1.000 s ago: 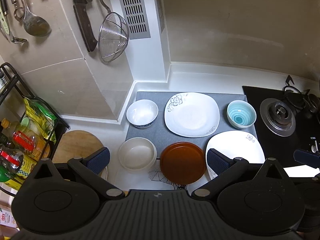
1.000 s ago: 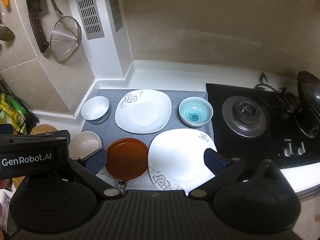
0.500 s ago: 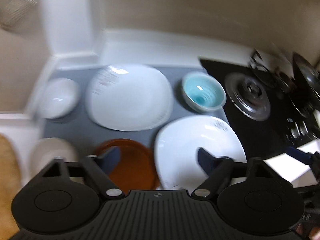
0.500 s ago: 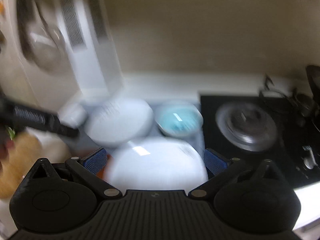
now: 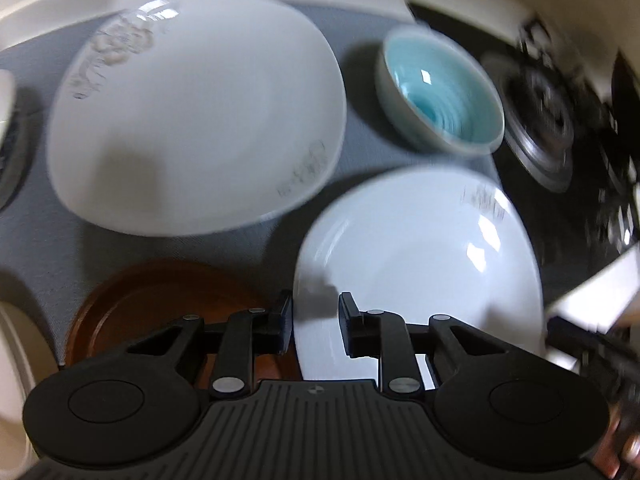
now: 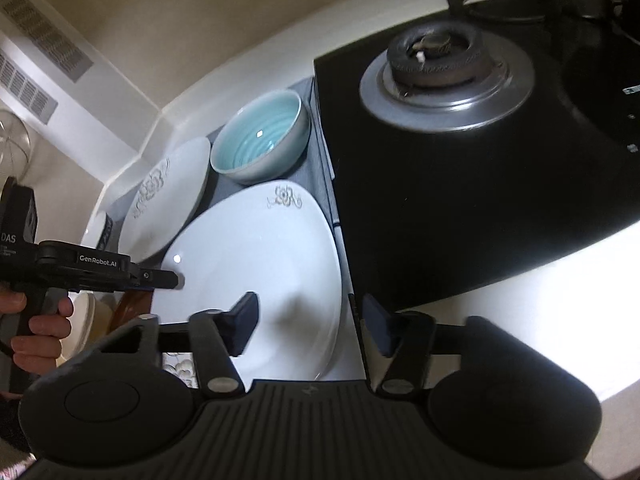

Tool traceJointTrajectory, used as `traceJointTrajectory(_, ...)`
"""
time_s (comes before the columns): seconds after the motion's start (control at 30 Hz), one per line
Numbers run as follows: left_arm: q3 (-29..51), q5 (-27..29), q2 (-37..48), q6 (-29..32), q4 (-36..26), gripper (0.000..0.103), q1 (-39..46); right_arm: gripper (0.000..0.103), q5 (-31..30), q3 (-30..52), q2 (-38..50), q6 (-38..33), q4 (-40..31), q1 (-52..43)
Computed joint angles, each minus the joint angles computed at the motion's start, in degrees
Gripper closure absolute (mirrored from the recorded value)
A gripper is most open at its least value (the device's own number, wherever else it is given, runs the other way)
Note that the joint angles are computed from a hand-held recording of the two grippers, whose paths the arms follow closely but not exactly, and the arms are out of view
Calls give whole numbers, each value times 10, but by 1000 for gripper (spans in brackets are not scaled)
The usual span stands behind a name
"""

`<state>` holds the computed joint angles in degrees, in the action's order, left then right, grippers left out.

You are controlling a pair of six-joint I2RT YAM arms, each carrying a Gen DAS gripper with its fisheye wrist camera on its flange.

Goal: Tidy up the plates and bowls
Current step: 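Grasp the rim of the white flower-print plate with both grippers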

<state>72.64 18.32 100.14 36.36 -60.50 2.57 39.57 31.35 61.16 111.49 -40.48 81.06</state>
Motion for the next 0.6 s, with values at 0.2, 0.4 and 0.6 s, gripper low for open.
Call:
traceJointTrajectory(0.2, 27, 10, 32, 21, -83, 77, 37, 77, -35, -57, -19, -67, 96, -56)
traceJointTrajectory(0.4, 5, 25, 44, 35, -126, 76, 67, 75, -39, -83, -34, -99, 134, -67)
traceJointTrajectory(0.6, -12, 31, -9, 23, -130, 77, 84, 73, -36, -54, -37, -109, 84, -54)
